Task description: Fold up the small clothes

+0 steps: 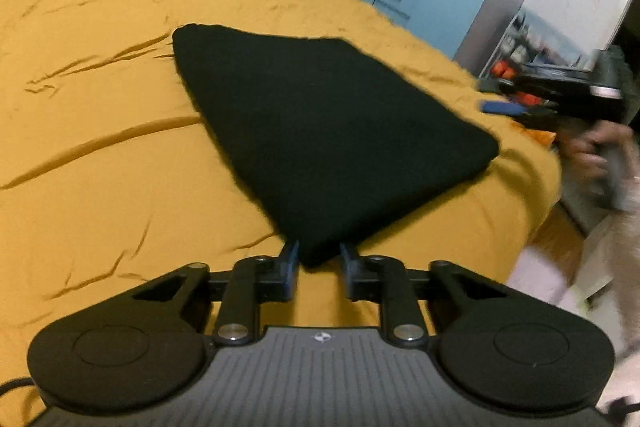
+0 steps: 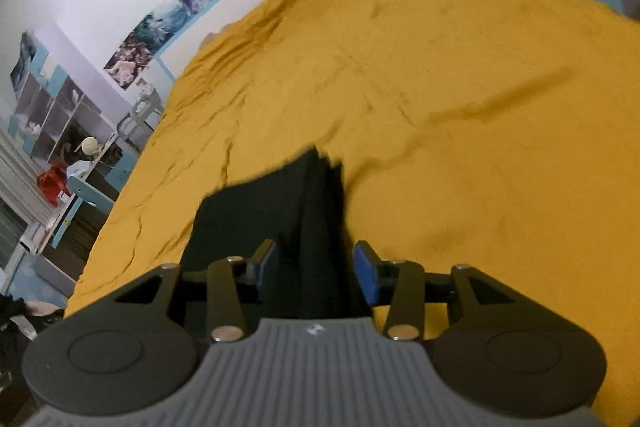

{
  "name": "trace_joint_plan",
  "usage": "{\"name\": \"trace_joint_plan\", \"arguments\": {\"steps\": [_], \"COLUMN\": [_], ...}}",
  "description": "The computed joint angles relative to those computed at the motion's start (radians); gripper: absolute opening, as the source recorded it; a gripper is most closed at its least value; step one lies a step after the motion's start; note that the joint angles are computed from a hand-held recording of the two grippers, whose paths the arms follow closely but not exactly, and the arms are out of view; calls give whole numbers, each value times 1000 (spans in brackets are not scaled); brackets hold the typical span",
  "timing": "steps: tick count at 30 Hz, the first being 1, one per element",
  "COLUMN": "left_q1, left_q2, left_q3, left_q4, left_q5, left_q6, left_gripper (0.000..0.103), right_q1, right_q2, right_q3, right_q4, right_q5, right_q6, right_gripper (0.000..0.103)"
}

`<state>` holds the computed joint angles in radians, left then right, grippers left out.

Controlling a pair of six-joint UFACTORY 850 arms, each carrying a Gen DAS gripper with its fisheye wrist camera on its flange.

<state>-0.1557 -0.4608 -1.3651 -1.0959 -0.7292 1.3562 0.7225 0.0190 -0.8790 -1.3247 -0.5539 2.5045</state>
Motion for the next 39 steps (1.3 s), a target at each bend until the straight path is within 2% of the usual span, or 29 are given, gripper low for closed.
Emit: {"name": "trace_joint_plan", "arguments": {"steps": [4, 8, 9, 10, 11, 16, 18, 22, 23, 24, 25, 28, 31, 33, 35, 39], "left_q1": [-1, -7, -10, -12, -13, -20, -25, -15, -8, -1, 6, 29, 44, 42, 28, -1], "left_q2": [7, 10, 12, 13, 15, 17, 8, -10, -10, -8, -1, 46, 77, 67, 44, -30], "left_q3": [11, 17, 15, 12, 9, -3, -7, -15, -18, -23, -24, 1, 17, 3, -17, -72], "left_q4": [-4, 1, 6, 14, 20, 89, 126, 134, 135, 145, 156, 118, 11, -48, -83, -124], "left_q5": [13, 36, 42, 45, 46, 61, 68, 35, 20, 2, -9, -22, -35, -59, -71, -96], "left_q6": [9, -12, -24, -46, -75, -171, -193, -248, -259, -279, -302, -289, -227, -204, -196, -222], "left_gripper": [23, 23, 22, 14, 11, 7, 7, 8, 8, 8, 8, 8, 8, 8, 8, 8], "right_q1": [90, 109, 109, 110, 113, 117, 108, 110, 114, 116, 122, 158, 209, 219, 213, 190], "right_q2": [34, 13, 2, -13, -28, -8, -1, -19, -18, -15, -14, -7, -20, -29, -54, -136], "right_q3": [39, 44, 42, 32, 14, 12, 31, 62, 68, 72, 67, 42, -2, -25, -54, -138], "right_q4": [63, 39, 20, 27, 61, 86, 100, 81, 64, 61, 86, 105, 47, -27, -78, -12], "right_q5": [-27, 9, 10, -4, -30, -64, -44, -22, -25, -30, -49, -136, -247, -231, -177, -121], "right_q6": [22, 79, 102, 93, 56, 68, 76, 153, 176, 179, 160, 82, -6, -25, -44, -176], "right_gripper": [41, 41, 36, 10, 7, 5, 5, 6, 9, 24, 35, 35, 35, 35, 35, 35]}}
